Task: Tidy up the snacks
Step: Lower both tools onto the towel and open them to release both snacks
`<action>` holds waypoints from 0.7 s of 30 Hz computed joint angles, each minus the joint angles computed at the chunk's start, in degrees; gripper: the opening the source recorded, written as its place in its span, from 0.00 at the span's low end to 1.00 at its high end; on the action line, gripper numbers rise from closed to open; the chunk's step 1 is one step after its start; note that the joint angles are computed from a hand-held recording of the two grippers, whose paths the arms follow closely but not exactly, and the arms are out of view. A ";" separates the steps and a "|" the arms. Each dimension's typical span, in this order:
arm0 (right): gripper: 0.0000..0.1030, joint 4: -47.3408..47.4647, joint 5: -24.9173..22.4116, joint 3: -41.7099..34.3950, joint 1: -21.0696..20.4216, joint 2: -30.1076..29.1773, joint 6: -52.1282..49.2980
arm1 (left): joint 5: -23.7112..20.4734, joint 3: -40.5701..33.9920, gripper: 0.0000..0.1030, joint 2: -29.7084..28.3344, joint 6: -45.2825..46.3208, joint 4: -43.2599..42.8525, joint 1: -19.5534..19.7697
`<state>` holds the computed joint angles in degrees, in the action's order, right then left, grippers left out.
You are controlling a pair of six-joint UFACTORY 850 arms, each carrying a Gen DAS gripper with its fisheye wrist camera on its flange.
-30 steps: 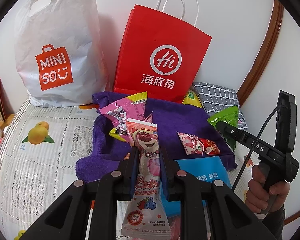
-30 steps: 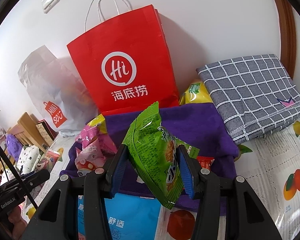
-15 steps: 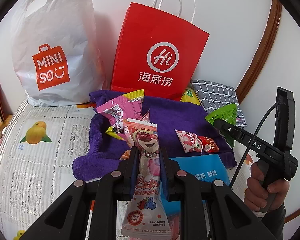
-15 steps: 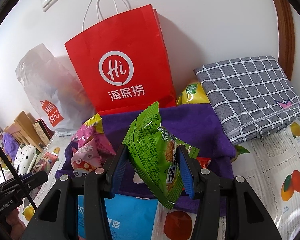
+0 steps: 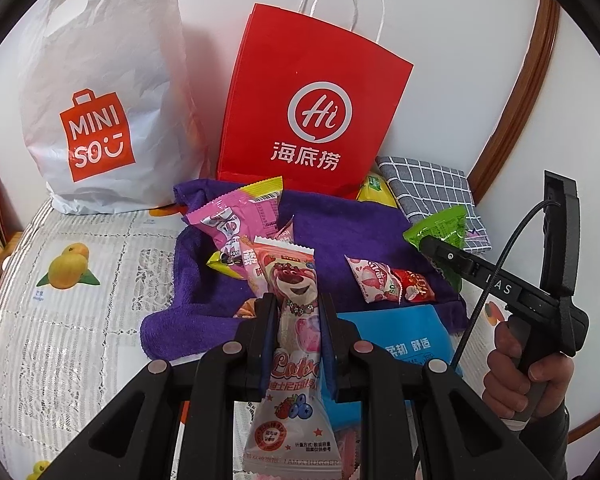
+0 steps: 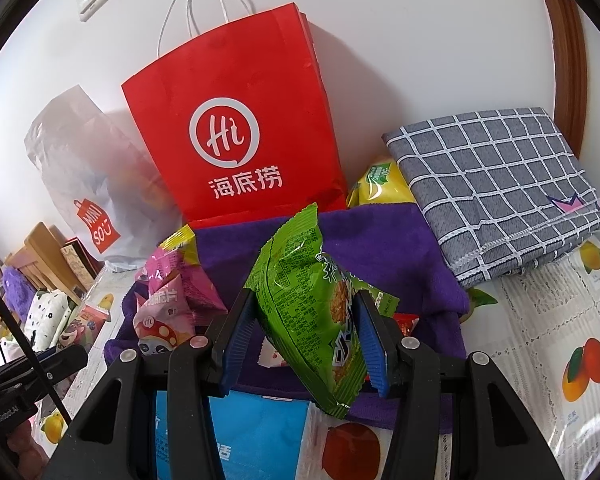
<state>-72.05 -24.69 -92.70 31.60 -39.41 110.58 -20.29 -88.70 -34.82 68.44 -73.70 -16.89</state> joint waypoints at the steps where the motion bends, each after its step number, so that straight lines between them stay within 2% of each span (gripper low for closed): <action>1: 0.48 -0.25 0.11 0.10 -0.05 0.03 0.34 | -0.10 0.04 0.19 0.03 -0.03 0.01 -0.01; 8: 0.48 -0.28 0.09 0.40 -0.34 0.04 0.65 | -0.14 -0.19 0.19 -0.12 -0.63 0.59 0.01; 16: 0.49 7.34 0.16 -1.47 -0.88 -1.94 -7.22 | -0.30 -0.75 0.19 -0.63 -1.62 1.83 -0.08; 21: 0.49 13.29 -3.66 -4.16 -0.64 -4.15 -14.63 | -0.34 -0.85 0.19 -0.75 -1.95 1.93 -0.04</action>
